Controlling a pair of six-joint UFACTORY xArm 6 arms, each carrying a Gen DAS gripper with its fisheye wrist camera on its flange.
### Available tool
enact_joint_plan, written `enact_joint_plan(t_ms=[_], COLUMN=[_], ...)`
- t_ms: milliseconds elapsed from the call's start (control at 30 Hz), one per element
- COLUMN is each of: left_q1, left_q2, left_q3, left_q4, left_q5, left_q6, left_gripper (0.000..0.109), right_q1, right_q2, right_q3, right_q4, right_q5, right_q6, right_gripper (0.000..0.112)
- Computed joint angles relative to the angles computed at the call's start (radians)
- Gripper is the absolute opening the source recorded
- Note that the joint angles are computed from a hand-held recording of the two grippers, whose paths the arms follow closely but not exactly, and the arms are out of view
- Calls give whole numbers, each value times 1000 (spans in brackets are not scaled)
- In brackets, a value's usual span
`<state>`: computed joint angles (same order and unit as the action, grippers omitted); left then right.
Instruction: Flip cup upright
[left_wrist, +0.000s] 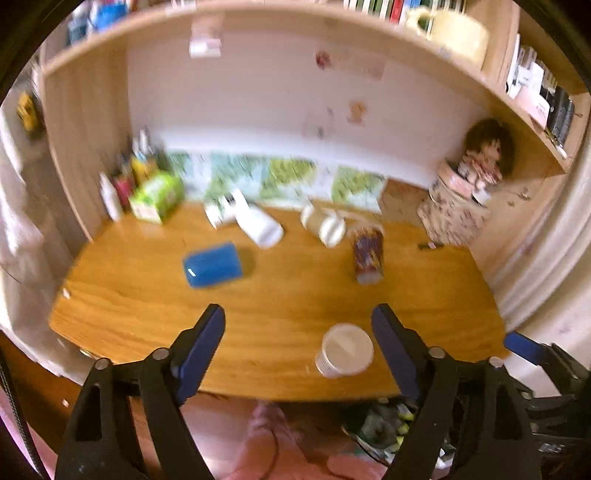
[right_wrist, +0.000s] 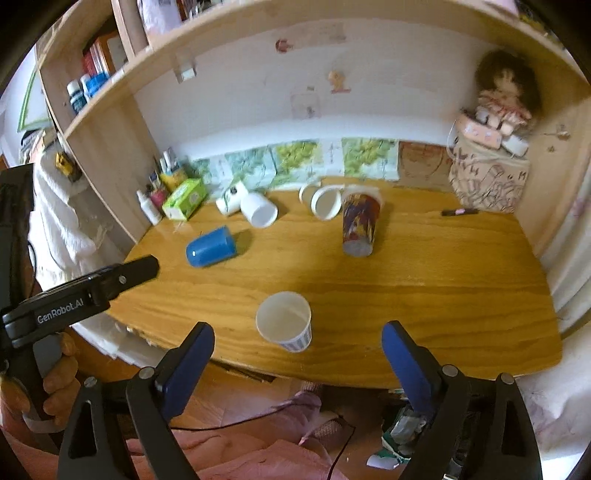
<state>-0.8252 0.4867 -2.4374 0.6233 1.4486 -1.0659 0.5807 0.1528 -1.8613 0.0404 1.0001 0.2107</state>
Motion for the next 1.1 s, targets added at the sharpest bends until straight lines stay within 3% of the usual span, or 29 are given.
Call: enact_joint_plan(t_ms=[133,433,700,1100], left_q1=[-39,-76,-113,-125], left_q2=[32,51,32,25], left_q3=[-44,-65,-35,-28], left_q4=[109,181,315,336], left_q5=[46,65,60,72], left_q6=[-11,-15,-50,-56], left_gripper=[87,89,102,102], right_q1=[11,28,28,34], right_q2=[-35,-118,-144,-142], right_q3=[40,198,237,237], right_q4=[-17,-203,-286,-298], right_q5=[-87,-297,-298,-313], right_q6=[52,248,340,334], right_gripper=[92,93,93,93])
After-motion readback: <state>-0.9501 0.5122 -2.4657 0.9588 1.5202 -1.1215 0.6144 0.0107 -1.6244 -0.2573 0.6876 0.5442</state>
